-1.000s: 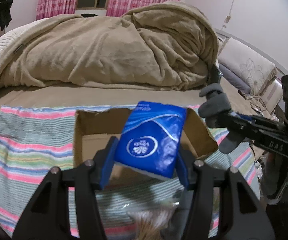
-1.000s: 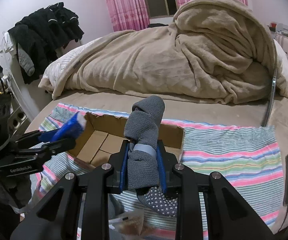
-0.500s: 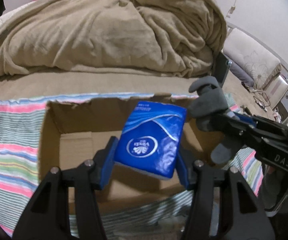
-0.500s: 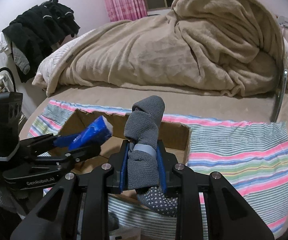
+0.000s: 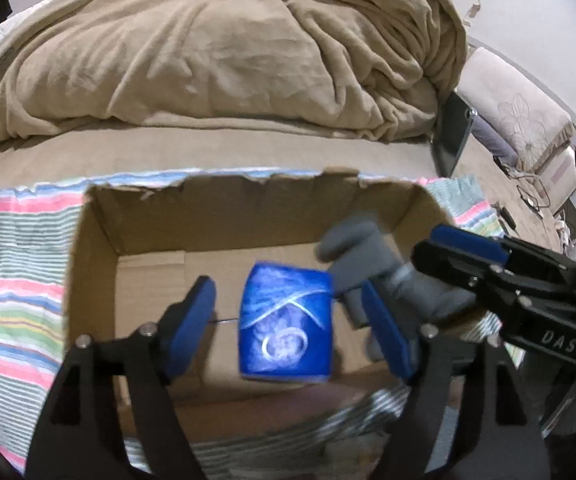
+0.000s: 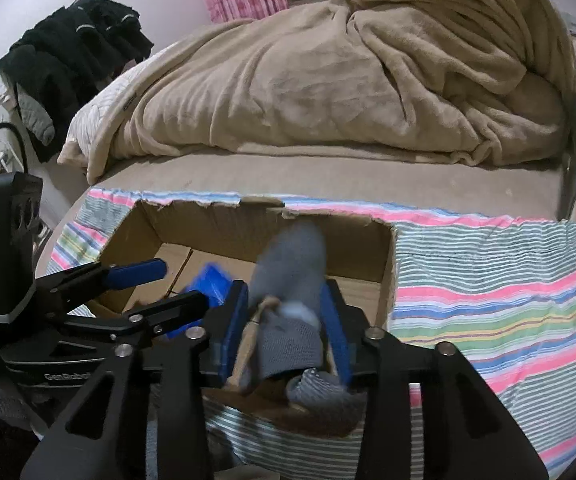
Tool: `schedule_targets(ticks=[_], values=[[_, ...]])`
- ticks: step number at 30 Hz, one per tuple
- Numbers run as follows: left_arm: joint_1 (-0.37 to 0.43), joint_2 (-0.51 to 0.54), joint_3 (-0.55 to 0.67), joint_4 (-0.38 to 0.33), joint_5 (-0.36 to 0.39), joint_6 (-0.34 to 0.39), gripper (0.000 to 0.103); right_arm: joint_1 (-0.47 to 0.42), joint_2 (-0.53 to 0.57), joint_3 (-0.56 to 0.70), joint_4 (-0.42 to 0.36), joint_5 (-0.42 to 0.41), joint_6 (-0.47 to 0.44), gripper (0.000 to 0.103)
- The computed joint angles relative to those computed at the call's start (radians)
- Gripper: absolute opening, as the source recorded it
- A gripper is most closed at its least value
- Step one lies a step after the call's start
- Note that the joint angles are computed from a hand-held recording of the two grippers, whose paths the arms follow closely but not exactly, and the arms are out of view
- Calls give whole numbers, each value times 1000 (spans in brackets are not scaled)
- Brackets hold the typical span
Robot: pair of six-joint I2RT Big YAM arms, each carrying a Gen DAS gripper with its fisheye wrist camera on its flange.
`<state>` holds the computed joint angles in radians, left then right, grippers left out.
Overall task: Organize objects
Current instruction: 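Carry the blue tissue pack into the box while the right tool drops socks in, then move both open tools back toward the remaining items on the sheet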
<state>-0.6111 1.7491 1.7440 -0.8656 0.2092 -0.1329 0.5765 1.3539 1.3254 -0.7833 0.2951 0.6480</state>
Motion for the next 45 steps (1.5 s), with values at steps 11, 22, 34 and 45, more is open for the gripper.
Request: schedule_targets(ticks=[11,22,34,45], values=[[12,-156,-131,38,-13,-18,84,90,-75,-1,-54,103,49,55],[5,-339,-296,67,-41,-32,86,209,-105,12,-116,180,108,56],[19,-468,-443,89,-47,-41,93,277,-72,-4,-129,156,174,56],[65,-484,-520,109,-32,-71,93,266,5,11,-121,97,165,56]])
